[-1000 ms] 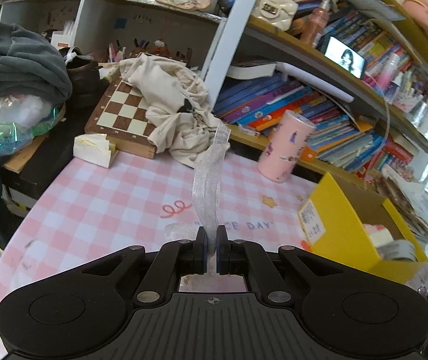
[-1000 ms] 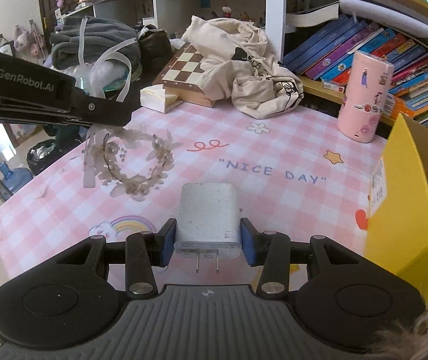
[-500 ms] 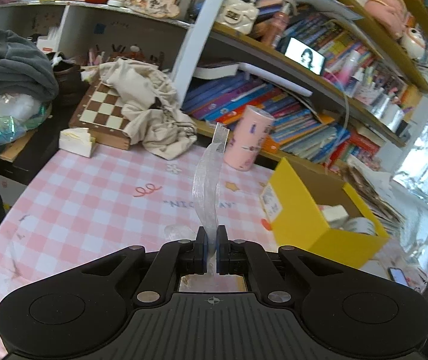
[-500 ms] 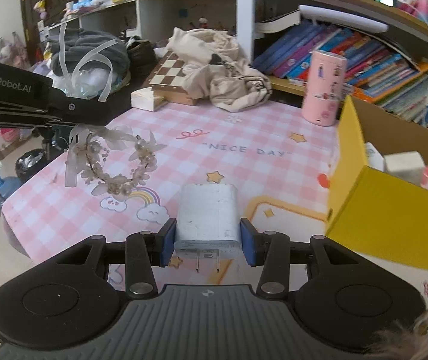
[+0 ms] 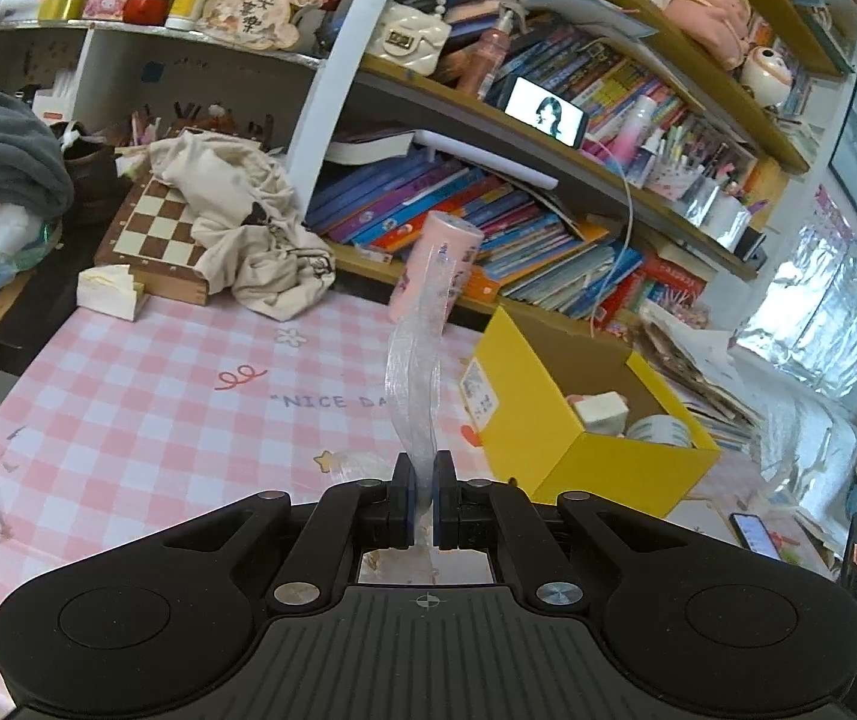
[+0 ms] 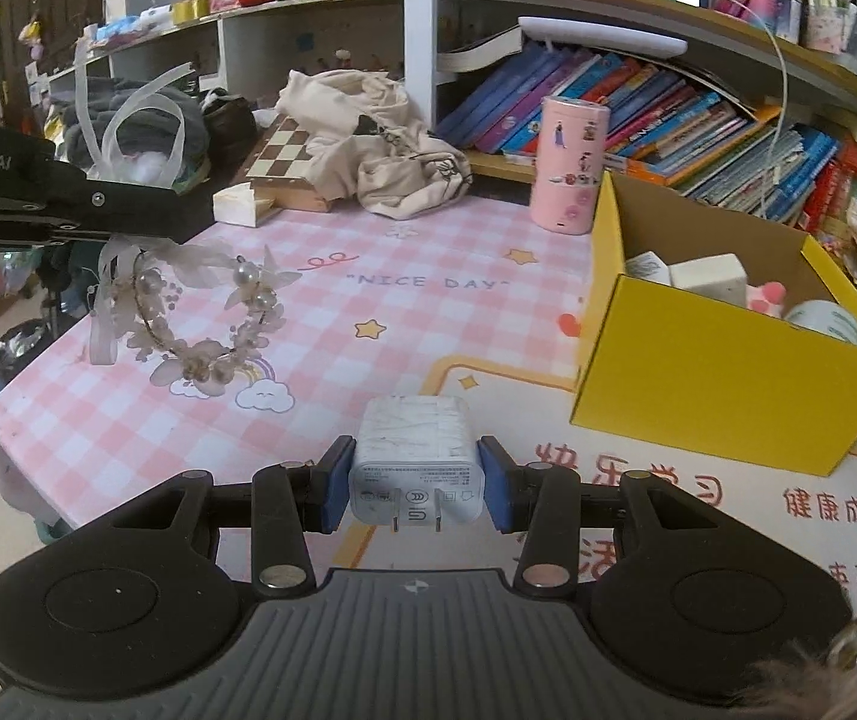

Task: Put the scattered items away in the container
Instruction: 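Lift the charger plug with the right tool while the left tool lifts the pearl wreath, then carry the charger plug and pearl wreath over the yellow box with both tools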

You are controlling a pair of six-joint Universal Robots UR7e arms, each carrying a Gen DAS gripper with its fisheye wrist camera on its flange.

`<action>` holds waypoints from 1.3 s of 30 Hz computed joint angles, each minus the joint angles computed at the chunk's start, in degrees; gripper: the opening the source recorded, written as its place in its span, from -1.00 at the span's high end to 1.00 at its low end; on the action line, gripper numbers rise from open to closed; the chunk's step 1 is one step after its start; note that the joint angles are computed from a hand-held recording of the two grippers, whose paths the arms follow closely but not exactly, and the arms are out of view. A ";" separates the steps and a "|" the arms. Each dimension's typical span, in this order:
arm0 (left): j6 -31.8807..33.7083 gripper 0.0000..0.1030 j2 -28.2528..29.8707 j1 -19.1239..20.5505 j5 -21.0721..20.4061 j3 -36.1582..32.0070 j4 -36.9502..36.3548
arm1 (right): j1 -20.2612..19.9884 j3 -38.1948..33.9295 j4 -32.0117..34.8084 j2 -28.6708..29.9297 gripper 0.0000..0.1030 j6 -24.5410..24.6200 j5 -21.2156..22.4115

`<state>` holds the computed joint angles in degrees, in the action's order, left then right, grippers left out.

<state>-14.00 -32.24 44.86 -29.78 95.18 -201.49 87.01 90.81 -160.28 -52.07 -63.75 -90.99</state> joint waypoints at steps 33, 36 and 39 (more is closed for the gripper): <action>3.19 0.94 6.53 1.45 -16.28 -10.51 8.19 | -4.74 2.65 -9.91 -5.72 0.20 5.93 -4.00; 3.24 0.94 7.48 1.59 -16.99 -12.26 9.39 | -5.09 1.53 -9.51 -5.46 0.20 6.08 -4.04; 3.56 0.94 8.49 1.69 -17.52 -14.16 10.60 | -5.37 0.37 -9.01 -5.18 0.20 6.26 -3.86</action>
<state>-10.43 -23.75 46.55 -47.31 81.01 -190.89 81.64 91.18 -169.28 -57.25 -57.49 -94.85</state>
